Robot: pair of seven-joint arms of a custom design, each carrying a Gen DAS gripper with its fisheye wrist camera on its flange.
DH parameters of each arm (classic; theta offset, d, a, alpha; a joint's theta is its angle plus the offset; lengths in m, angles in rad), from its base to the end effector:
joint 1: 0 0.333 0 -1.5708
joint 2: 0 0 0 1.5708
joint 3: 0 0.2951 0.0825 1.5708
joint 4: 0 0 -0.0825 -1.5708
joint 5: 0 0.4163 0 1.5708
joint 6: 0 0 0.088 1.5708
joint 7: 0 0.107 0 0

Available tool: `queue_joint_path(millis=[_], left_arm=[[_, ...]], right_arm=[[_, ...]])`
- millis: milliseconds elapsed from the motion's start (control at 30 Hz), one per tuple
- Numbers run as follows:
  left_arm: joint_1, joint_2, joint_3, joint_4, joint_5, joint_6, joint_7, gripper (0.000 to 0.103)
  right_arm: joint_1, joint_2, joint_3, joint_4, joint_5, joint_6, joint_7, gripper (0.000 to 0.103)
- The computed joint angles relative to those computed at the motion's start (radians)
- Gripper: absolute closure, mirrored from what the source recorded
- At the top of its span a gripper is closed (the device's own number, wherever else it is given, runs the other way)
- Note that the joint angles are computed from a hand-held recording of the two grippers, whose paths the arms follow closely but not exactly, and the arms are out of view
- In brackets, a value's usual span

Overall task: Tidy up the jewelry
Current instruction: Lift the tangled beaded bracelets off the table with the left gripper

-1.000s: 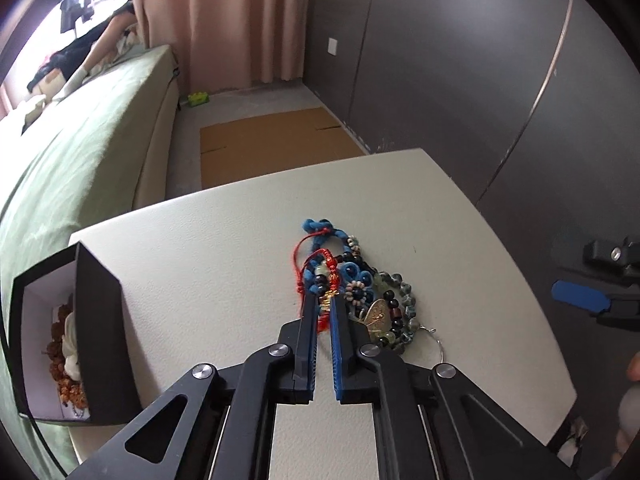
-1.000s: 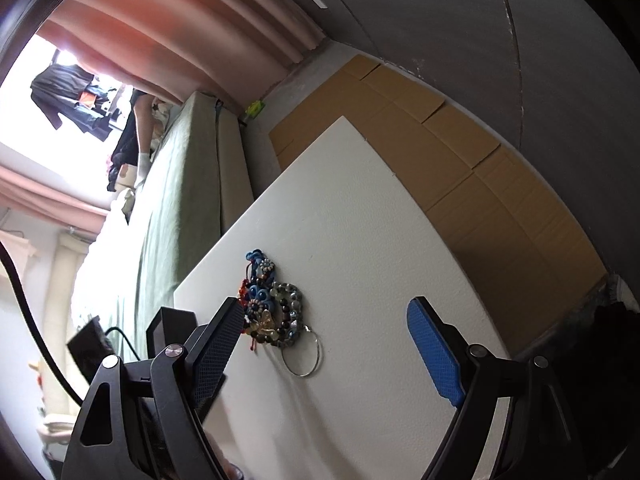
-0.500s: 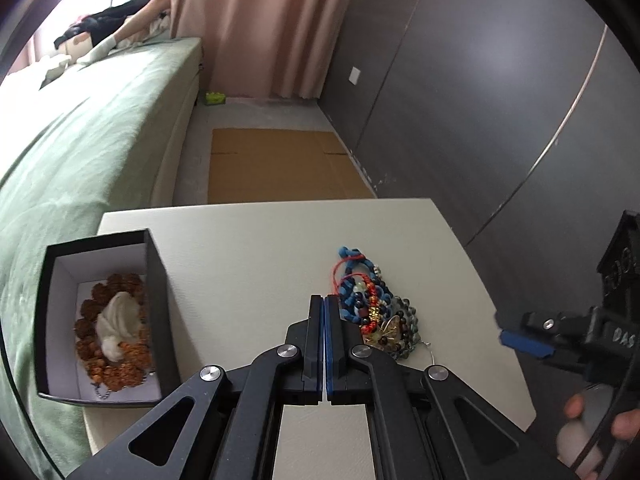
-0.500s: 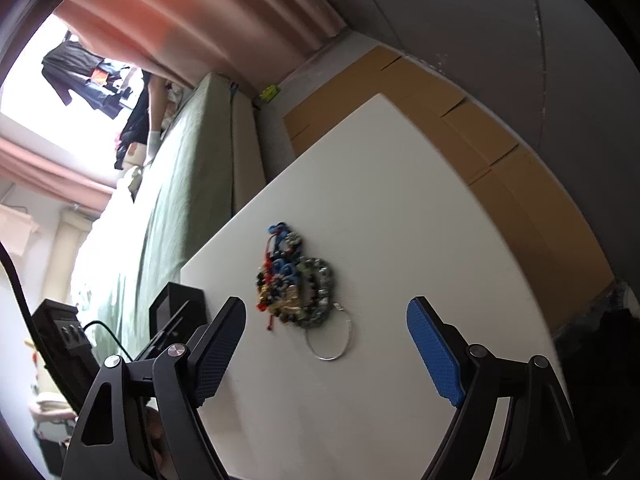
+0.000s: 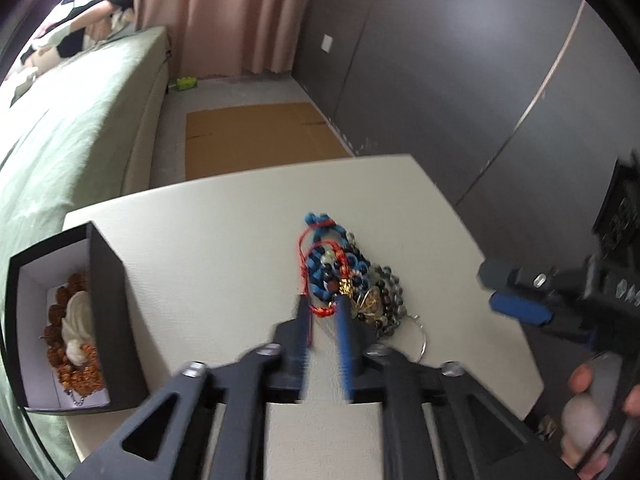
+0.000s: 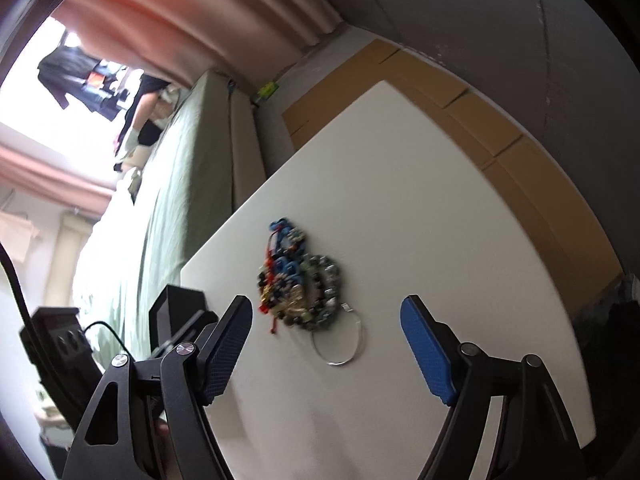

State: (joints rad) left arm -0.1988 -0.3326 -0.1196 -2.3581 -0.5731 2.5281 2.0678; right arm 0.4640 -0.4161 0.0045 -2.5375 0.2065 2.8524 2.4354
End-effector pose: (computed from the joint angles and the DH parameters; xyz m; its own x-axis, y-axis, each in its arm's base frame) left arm 0.4950 -0.1596 0.4762 -0.4662 -0.8575 0.2177 -0.7844 0.2869 -0.5498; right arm 0.4426 0.2117 0.4669 -0.3408 -0.7177 -0.6073 -0.7455 0.5998 -0.2906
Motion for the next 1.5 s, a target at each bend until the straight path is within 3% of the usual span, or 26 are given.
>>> queue_joint_path(millis=[67, 100, 200, 367, 433, 500, 567, 667, 800, 1200, 1500], left_arm=[[-0.003, 0.002, -0.011, -0.01, 0.012, 0.026, 0.005, 0.055], [-0.007, 0.001, -0.013, -0.015, 0.013, 0.041, 0.012, 0.054], [-0.016, 0.016, -0.016, -0.012, 0.008, 0.073, 0.008, 0.054], [-0.013, 0.048, -0.059, -0.022, 0.1, 0.19, -0.048, 0.055], [-0.022, 0.06, -0.065, -0.022, 0.128, 0.209, -0.049, 0.06], [-0.027, 0.076, -0.069, -0.018, 0.154, 0.209, -0.056, 0.076], [-0.018, 0.09, -0.081, -0.017, 0.202, 0.217, -0.09, 0.083], [-0.03, 0.091, -0.066, -0.02, 0.19, 0.222, -0.082, 0.088], [-0.055, 0.076, -0.025, -0.014, 0.104, 0.171, -0.028, 0.095], [-0.018, 0.054, 0.017, 0.025, -0.069, -0.018, 0.035, 0.095], [0.006, 0.055, 0.013, 0.033, -0.099, -0.057, 0.047, 0.095]], right_arm=[[-0.003, -0.009, -0.009, -0.009, 0.006, -0.002, -0.002, 0.025], [-0.002, -0.012, -0.014, -0.012, 0.01, -0.003, -0.005, 0.025], [0.014, -0.01, -0.041, -0.011, 0.037, -0.001, -0.04, 0.025], [0.031, -0.004, -0.062, -0.006, 0.088, 0.008, -0.094, 0.025], [0.034, -0.002, -0.065, -0.003, 0.101, 0.009, -0.111, 0.025], [0.035, 0.001, -0.07, 0.0, 0.113, 0.005, -0.13, 0.025], [0.037, 0.003, -0.075, 0.001, 0.13, 0.0, -0.148, 0.025], [0.03, 0.004, -0.072, 0.0, 0.145, -0.006, -0.16, 0.025], [0.029, 0.01, -0.067, 0.007, 0.159, -0.01, -0.175, 0.025], [0.026, 0.058, -0.039, 0.056, 0.182, -0.041, -0.224, 0.025], [0.018, 0.114, -0.019, 0.104, 0.21, -0.063, -0.253, 0.025]])
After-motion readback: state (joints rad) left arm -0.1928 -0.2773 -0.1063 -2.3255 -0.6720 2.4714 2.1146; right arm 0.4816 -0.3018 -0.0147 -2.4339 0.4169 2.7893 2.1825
